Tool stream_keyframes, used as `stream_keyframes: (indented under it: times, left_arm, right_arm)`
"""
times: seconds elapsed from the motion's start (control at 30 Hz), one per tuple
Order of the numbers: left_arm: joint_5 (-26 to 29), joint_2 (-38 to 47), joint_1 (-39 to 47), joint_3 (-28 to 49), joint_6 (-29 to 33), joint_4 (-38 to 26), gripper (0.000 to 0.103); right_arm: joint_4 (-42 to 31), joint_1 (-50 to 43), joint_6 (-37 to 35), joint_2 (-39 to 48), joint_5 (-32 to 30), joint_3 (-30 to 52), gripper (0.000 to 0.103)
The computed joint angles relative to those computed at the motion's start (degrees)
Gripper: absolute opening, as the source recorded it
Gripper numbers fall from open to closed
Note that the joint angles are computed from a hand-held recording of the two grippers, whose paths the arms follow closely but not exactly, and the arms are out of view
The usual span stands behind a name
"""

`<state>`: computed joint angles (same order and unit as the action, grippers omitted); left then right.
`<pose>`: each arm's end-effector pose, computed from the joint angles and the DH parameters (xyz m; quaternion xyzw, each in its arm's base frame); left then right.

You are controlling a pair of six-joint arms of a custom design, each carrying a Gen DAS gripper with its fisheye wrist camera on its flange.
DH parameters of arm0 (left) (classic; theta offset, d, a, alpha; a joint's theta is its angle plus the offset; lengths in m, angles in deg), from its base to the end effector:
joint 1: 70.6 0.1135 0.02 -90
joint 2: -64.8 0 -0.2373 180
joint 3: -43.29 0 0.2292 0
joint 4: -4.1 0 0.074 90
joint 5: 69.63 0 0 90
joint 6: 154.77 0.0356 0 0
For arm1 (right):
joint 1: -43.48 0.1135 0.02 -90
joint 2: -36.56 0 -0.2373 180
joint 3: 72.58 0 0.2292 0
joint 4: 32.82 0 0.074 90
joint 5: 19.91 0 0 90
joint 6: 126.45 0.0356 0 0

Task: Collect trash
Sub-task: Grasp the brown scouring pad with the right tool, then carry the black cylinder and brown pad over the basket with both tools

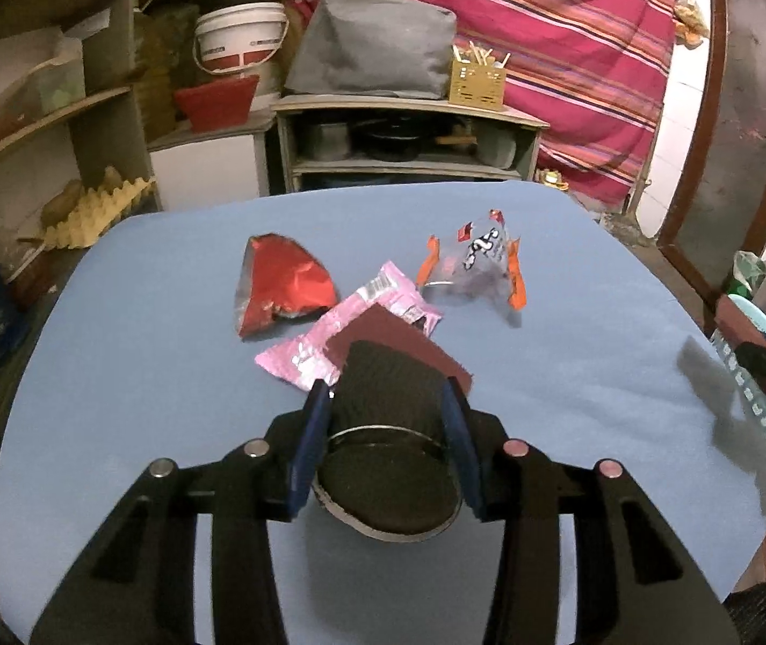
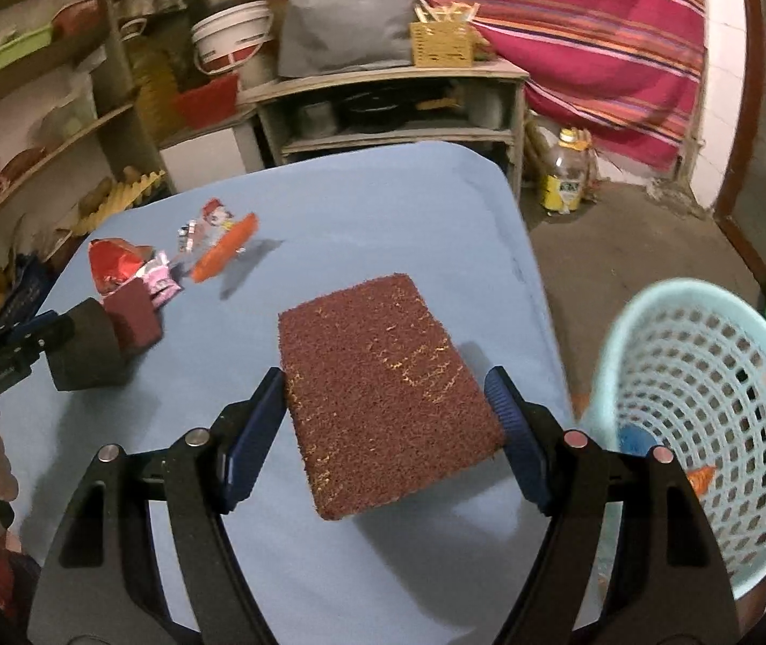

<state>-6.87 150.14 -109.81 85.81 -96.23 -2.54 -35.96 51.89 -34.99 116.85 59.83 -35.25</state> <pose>0.1943 -0.1375 0.1139 -0.0198 0.9151 -0.0145 0.4024 0.2200 0.0389 0.1126 -0.0894 0.9201 0.1147 0.3638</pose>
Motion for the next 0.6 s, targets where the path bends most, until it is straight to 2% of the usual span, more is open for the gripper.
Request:
stream_keyframes:
  times: [0.07,0.13,0.23,0.33,0.6]
  left_arm:
    - [1.3,0.9,0.9,-0.4,-0.8,-0.2,0.06]
    - [1.5,1.8,1.3,-1.1,-2.0,-0.8,0.069]
    - [0.6,2.9,0.8,-1.2,-2.5,-0.9,0.077]
    - [0.1,6.2,0.8,0.3,-1.0,-0.9,0.081]
    - [1.1,11.7,2.0,2.5,2.8,2.1,0.081]
  right_arm:
    - [1.4,-2.0,0.0,0.7,-1.9,-1.1,0.075]
    - [2.7,-3.4,0.3,2.0,-3.8,-1.6,0.075]
    - [3.9,-3.2,0.0,2.7,-4.6,-2.4,0.075]
    - [3.8,-2.2,-0.1,2.5,-4.4,-2.3,0.075]
    - [3.6,-0.1,0.2,1.4,-2.6,-2.7,0.075]
